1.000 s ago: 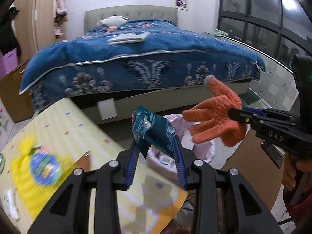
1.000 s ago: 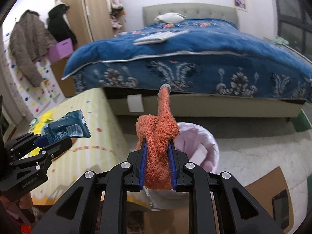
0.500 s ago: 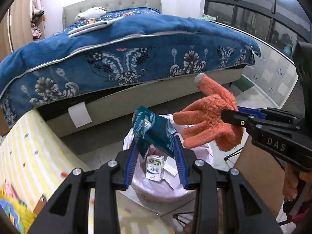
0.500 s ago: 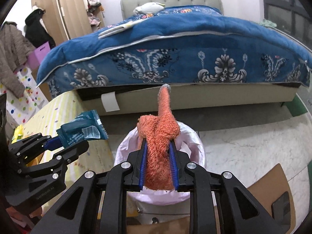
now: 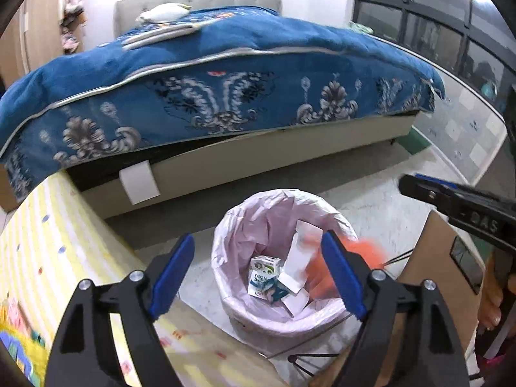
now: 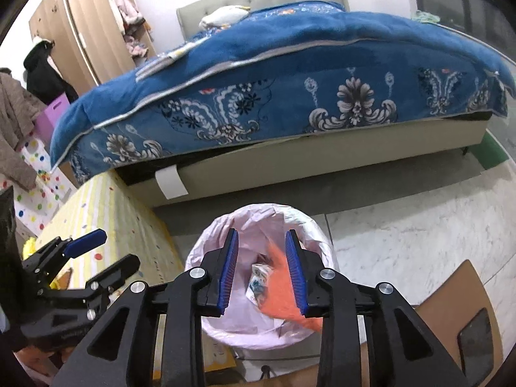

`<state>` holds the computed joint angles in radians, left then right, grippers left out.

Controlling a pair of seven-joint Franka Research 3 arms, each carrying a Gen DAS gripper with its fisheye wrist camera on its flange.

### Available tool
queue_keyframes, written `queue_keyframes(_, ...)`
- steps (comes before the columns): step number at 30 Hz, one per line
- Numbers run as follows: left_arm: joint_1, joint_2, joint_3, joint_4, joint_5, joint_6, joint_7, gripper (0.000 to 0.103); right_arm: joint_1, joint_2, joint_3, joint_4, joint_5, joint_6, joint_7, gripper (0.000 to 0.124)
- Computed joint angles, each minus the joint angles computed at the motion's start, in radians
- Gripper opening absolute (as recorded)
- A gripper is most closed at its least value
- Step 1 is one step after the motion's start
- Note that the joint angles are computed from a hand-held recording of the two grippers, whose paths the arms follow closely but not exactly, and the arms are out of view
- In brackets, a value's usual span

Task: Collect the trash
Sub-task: 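Move both open tools back over the table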

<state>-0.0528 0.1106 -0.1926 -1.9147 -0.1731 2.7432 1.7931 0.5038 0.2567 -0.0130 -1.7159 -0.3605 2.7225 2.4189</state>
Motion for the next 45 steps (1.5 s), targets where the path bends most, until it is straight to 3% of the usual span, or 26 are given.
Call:
queue_keyframes(8, -0.005, -0.210, 0.058, -0.217, 0.033, 0.100, -0.077, 0.079, 0.025, -0.109, 0.033, -0.082, -0.100, 0.018, 0.070, 0.032)
queue_keyframes(13, 0.004, -0.329, 0.097, -0.321, 0.111, 0.092, -0.179, 0.079, 0.038, -0.118, 0.071, -0.061, -0.180, -0.016, 0.085, 0.032)
queue_keyframes(17, 0.004, -0.439, 0.141, -0.418, 0.135, 0.073, -0.237, 0.083, 0.059, -0.093, 0.101, -0.024, -0.181, -0.042, 0.039, 0.032)
queue_keyframes(21, 0.023, -0.545, 0.172, -0.512, 0.176, 0.063, -0.282, 0.084, 0.094, -0.034, 0.128, 0.049, -0.101, -0.060, -0.087, 0.033)
queue_keyframes(25, 0.094, -0.646, 0.176, -0.594, 0.260, 0.044, -0.356, 0.085, 0.148, 0.034, 0.131, 0.145, -0.051, -0.083, -0.189, 0.050)
queue_keyframes(29, 0.158, -0.714, 0.197, -0.648, 0.311, 0.020, -0.416, 0.086, 0.202, 0.095, 0.127, 0.236, -0.004, -0.110, -0.271, 0.055)
queue_keyframes(37, 0.308, -0.766, 0.229, -0.690, 0.413, -0.019, -0.504, 0.089, 0.287, 0.251, 0.118, 0.472, 0.103, -0.185, -0.442, 0.056)
queue_keyframes(45, 0.370, -0.740, 0.269, -0.664, 0.452, -0.009, -0.521, 0.089, 0.353, 0.425, 0.082, 0.762, 0.178, -0.289, -0.546, 0.056)
